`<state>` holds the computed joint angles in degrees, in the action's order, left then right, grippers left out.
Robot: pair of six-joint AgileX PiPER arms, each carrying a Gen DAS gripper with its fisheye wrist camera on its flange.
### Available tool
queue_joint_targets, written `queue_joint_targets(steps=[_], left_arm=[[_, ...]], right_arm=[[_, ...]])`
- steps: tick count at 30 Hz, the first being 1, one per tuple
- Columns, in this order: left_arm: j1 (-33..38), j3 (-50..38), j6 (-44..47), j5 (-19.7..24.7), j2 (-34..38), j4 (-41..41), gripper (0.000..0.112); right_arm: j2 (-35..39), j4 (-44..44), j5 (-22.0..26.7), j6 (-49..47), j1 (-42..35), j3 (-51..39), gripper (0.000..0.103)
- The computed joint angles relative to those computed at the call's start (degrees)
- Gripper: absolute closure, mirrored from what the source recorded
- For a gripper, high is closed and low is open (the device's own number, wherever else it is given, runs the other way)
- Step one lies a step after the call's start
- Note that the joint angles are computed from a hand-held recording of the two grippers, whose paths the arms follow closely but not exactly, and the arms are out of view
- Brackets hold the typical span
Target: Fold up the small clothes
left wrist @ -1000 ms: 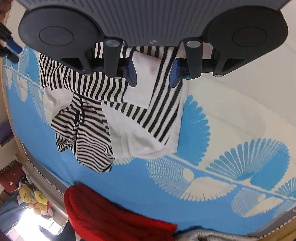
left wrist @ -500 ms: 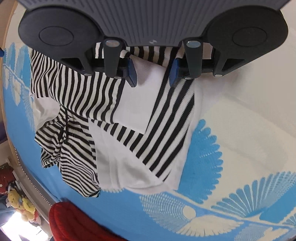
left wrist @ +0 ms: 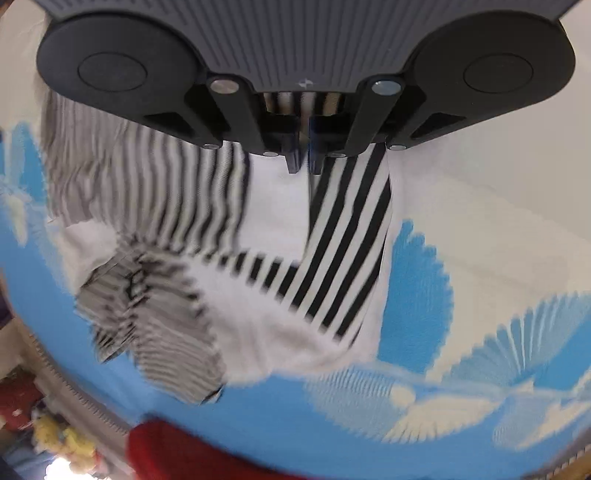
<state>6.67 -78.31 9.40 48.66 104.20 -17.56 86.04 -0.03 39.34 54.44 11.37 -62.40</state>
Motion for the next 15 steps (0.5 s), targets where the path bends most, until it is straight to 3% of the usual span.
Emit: queue_joint_targets(steps=[2, 5, 9, 15], left_arm=[[1.0, 0.1, 2.0, -0.1, -3.0, -2.7, 0.108], [1.4, -0.2, 0.0, 0.9, -5.7, -0.1, 0.108], [1.7, -3.0, -5.5, 5.0, -2.8, 5.7, 0.107], [3.4, -2.7, 2.2, 4.6, -2.7, -1.3, 0.095]], right_arm=[[0.7, -0.1, -0.1, 0.9, 1.0, -0.4, 0.059], [1.7, -0.9, -0.2, 2.7, 2.9, -0.8, 0.059], [4.2, 5.0, -0.4, 1.4, 4.4, 0.2, 0.058], [8.4, 6.6, 3.4, 5.1, 5.0, 1.3, 0.058]])
